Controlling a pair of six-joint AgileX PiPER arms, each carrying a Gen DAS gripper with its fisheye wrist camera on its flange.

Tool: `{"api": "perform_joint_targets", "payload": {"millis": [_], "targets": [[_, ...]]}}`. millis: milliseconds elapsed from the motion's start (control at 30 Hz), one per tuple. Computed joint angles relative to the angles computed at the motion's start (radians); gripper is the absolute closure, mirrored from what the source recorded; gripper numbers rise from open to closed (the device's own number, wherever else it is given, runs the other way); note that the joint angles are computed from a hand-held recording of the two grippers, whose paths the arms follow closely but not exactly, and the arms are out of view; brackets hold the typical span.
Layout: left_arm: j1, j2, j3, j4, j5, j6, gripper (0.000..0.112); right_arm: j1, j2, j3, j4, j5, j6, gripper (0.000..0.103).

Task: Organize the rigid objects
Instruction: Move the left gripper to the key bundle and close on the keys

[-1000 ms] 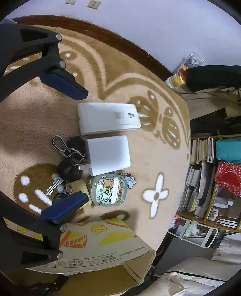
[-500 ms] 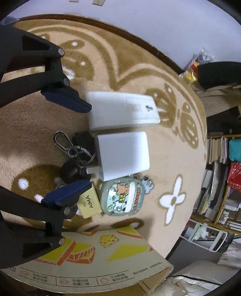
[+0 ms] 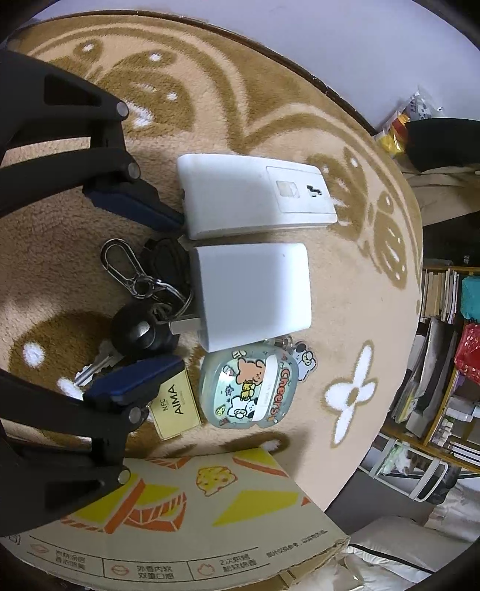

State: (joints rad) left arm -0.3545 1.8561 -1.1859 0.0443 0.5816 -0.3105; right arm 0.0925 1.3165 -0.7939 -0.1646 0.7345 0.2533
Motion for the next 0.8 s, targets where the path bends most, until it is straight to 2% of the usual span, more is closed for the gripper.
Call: {"api": "perform_joint_targets", "payload": {"millis": [133,233,433,567,733,800], "targets": [[-0.008,0.019,-0.007,0.008,-0.008,-0.009,0.038,0.001,0.0,0.0,-0.001,0.0,0.001,0.096],[-0.03,0.033,-0.017,0.067,-0.003,-0.058,0.037,0.0,0.0,0.0,0.0,0.001,0.0,0.096],[-0.022,0.03,-0.01,0.041,-0.008,-0.036,0.037,0.002,0.004,0.001,-0.003,-0.003,0.004,0.096],[-0.05,0.024,-0.005,0.103,0.012,-0.086,0.038,0.004,0.004,0.002,-0.005,-0.003,0.007,0.096],[-0.07,0.013,-0.002,0.193,0.031,-0.19,0.056,0.001,0.004,0.003,-0.003,-0.005,0.005,0.096],[-0.069,0.006,0.0,0.189,0.034,-0.183,0.058,0.001,0.005,0.002,-0.003,-0.004,0.005,0.096]]}}
